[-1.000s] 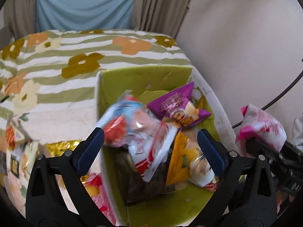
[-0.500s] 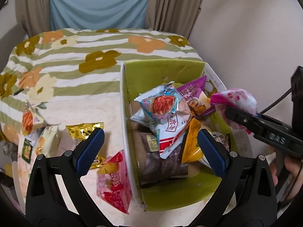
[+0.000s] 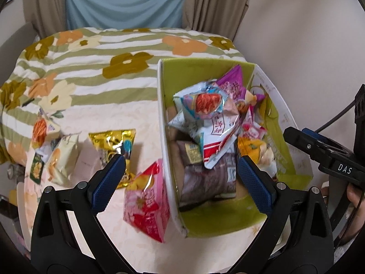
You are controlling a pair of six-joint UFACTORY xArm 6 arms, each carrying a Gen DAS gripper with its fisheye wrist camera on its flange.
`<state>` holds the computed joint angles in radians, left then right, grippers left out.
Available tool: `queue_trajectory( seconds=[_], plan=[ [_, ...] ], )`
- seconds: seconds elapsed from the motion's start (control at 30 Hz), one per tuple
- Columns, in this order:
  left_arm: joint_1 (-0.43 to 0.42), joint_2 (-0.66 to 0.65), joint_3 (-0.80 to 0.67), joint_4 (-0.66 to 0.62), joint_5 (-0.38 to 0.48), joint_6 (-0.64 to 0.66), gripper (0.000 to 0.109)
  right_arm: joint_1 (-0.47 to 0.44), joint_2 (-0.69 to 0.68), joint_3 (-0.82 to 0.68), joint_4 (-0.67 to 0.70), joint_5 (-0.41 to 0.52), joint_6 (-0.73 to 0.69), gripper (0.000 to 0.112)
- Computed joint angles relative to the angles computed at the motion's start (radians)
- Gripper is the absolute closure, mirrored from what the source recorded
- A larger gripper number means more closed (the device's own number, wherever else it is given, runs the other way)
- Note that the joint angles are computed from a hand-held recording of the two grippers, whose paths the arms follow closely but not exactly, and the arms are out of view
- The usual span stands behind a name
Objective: Organize snacks
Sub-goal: 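Move both tools back toward the remaining snacks on the table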
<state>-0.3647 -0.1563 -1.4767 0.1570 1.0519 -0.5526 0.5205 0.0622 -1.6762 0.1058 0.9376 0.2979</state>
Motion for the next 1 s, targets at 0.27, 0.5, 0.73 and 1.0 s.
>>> queue_trajectory(
  seconds=[0.27,0.5,0.73,1.0],
  plan=[
    [0.001,-0.065,0.031,0.023,0.018,-0.005,0.011,0.021,-0.035,0.021,-0.003,-0.007,-0.005,0.012],
    [0.028,-0.171,0.084,0.052,0.042,-0.021,0.01,0.075,-0.043,-0.025,-0.042,0.01,0.001,0.012],
    [0.15,-0.318,0.183,0.014,0.038,0.058,0.01,0.18,-0.003,-0.13,-0.16,0.022,0.095,0.012],
    [0.415,-0.428,0.248,-0.142,0.034,0.348,0.01,0.321,0.187,-0.406,-0.275,0.115,0.256,0.012]
  ],
)
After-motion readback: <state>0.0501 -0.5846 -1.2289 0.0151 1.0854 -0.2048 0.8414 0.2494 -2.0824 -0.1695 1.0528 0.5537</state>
